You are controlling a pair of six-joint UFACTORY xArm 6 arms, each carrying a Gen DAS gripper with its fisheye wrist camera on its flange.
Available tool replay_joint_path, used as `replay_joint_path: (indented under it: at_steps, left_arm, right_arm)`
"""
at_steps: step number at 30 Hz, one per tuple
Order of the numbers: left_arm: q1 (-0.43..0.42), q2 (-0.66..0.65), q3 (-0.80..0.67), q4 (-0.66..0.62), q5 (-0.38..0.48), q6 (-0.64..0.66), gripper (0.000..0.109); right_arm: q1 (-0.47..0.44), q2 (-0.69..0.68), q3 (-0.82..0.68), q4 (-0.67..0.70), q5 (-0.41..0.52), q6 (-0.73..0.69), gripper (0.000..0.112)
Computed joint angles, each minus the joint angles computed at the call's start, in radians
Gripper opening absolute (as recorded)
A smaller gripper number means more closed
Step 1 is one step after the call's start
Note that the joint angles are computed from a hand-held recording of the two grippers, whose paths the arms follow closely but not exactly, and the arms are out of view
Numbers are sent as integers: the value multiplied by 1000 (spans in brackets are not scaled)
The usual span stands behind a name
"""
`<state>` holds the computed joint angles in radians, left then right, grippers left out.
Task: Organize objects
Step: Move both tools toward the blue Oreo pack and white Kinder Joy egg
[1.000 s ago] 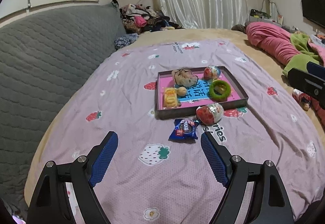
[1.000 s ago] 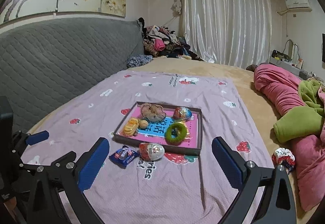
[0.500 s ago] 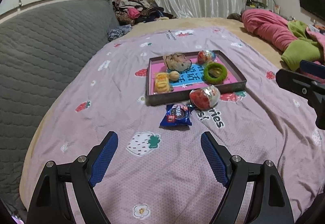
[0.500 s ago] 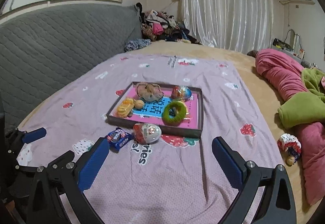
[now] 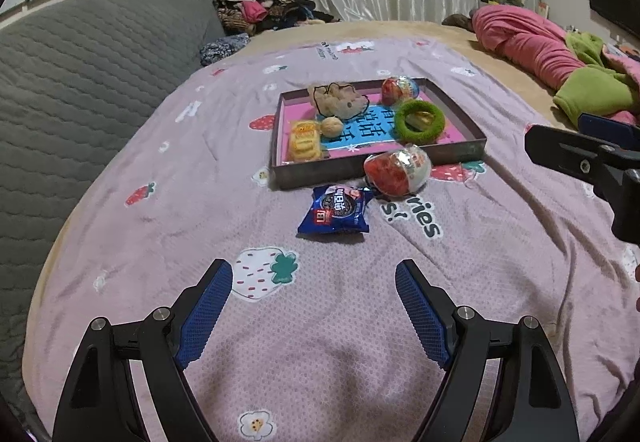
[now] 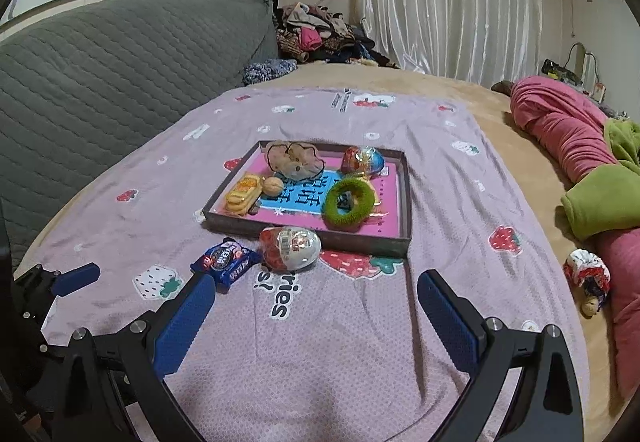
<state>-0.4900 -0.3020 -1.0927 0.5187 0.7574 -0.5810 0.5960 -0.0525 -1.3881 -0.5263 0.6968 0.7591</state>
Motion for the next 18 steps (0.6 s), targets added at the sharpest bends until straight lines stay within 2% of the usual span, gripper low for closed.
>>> replay_joint_path:
  at_steps: [18]
  left_arm:
    - [39, 118, -42, -83, -61, 70, 85]
  right_arm:
    - [-23, 98, -60, 71, 0, -33, 102]
